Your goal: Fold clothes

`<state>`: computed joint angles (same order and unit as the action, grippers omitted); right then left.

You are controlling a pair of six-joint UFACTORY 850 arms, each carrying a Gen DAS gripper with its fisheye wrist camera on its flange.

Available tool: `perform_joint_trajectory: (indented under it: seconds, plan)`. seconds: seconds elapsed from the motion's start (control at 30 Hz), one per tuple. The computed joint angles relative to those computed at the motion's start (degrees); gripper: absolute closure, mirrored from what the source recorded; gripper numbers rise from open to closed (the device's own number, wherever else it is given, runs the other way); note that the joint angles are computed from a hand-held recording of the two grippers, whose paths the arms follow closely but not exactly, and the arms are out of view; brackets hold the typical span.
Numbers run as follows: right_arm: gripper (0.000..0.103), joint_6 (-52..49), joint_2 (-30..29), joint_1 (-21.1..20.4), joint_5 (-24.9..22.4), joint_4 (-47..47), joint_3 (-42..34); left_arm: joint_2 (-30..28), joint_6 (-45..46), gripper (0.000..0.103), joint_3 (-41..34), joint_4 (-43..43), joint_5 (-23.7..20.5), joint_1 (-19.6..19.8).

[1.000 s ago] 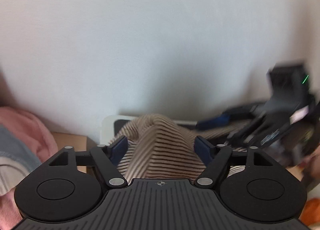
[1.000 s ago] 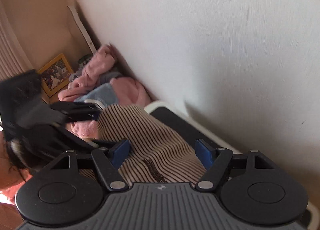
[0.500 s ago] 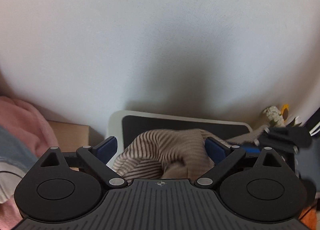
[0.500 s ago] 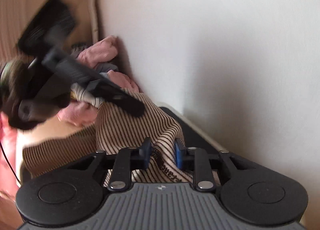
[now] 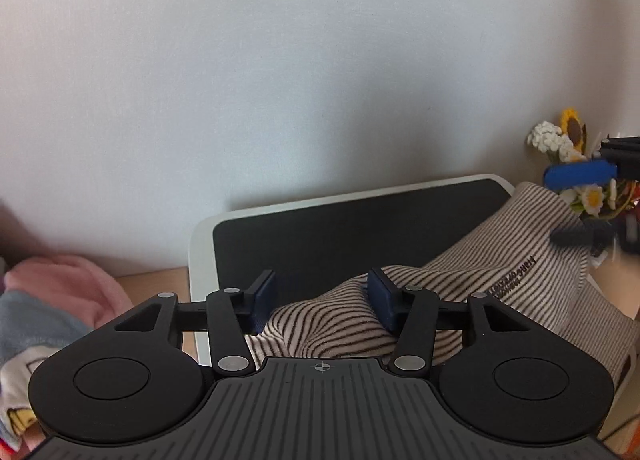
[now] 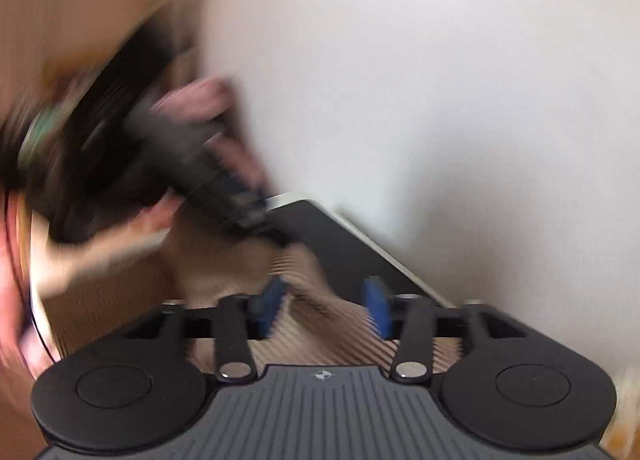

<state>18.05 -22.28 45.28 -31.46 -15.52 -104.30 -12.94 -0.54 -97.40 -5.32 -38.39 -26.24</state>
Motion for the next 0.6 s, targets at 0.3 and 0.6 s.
perform_joint_trajectory:
  seconds: [0.3,0.6]
  plan:
    - [0.034,16.17,-2.53,-12.92,-7.73,23.42,-1.54,-2.11,-7.15,0.005,-6.04,-9.41,-13.30,5.89]
    - [0.045,2.18,-4.16,-12.73,-6.37,34.14,-2.22,-2.97,-10.38,0.025,-4.55,-2.14,-9.95,1.83]
